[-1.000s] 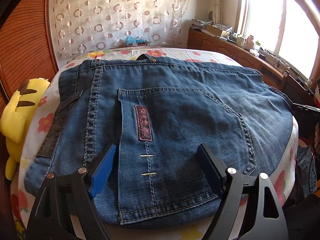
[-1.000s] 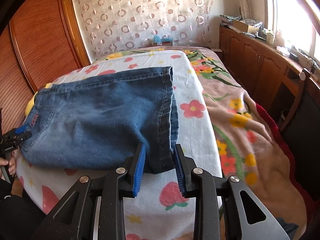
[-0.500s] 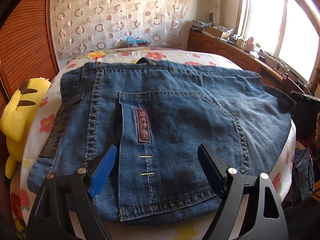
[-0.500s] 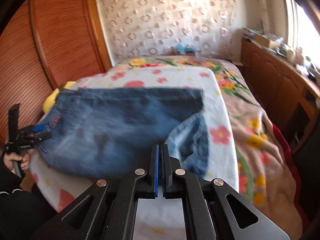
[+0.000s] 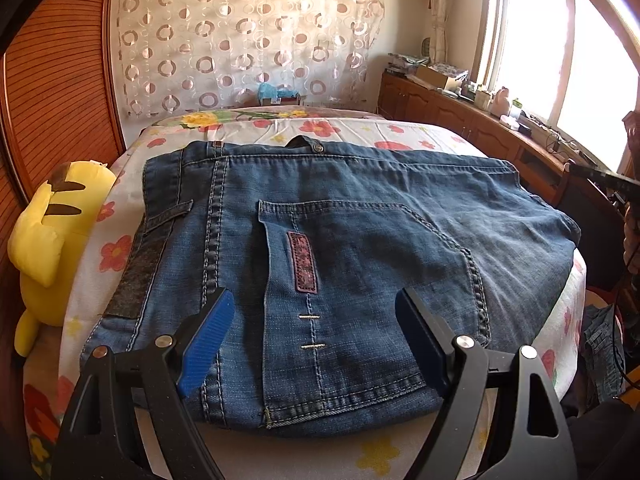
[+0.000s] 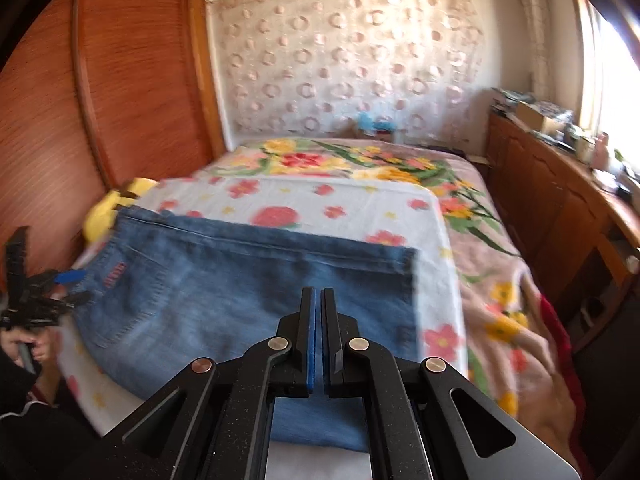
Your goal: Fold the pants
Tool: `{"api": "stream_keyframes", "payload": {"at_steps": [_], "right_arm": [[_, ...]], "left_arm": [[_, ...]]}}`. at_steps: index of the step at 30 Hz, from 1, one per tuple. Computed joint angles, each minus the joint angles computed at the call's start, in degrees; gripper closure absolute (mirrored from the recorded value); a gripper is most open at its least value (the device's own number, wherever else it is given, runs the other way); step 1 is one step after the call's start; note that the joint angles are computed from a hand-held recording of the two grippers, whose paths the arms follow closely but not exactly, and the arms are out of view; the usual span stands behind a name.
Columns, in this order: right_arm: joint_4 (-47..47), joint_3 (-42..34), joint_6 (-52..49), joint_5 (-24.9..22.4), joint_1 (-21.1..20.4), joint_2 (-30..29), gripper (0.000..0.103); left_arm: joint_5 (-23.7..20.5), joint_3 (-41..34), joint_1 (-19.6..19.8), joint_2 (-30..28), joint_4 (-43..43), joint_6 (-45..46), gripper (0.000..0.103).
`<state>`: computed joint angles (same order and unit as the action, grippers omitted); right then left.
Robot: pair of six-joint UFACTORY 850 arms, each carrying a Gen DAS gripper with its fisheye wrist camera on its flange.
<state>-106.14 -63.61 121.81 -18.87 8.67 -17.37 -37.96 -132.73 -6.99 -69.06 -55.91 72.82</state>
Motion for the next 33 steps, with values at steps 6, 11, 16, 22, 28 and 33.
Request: {"api": "stream_keyframes", "payload": {"at_steps": [6,11,16,22,28,33], "right_arm": [[12.9,0.5,-8.2,-1.6,-1.2,-1.8,0.048],[20.6,1.0,-12.9,4.4,-3.2,-3.3,0.075],[12.1,1.8,-5.6,4.1,-2.1,-2.4,0.101],[-4.2,0.1,4.6,3.8,0.2,1.6,0.101],[-9.8,-11.3,2.7,10.1,3.0,-3.7,0.101],[0.4,-22.9,-11.8,16.5,5.7,-11.1,0.101]], "left_arm": [[-0.5,-0.2,-0.1,-0.3,0.4,-0.4,0.02],[-0.6,-0.4,-0.2,-0.5,1.0,-0.9,0.02],[-0.4,-0.3,-0.2,-0.4,0.6,-0.6,0.02],[-0.1,1.5,0.3,1.1,-2.9,2.0,0.02],[0.7,2.9,1.0,2.3,-4.9,3.7,0.02],[1.2,3.0,1.9,2.4,-5.6,3.7,0.02]]}}
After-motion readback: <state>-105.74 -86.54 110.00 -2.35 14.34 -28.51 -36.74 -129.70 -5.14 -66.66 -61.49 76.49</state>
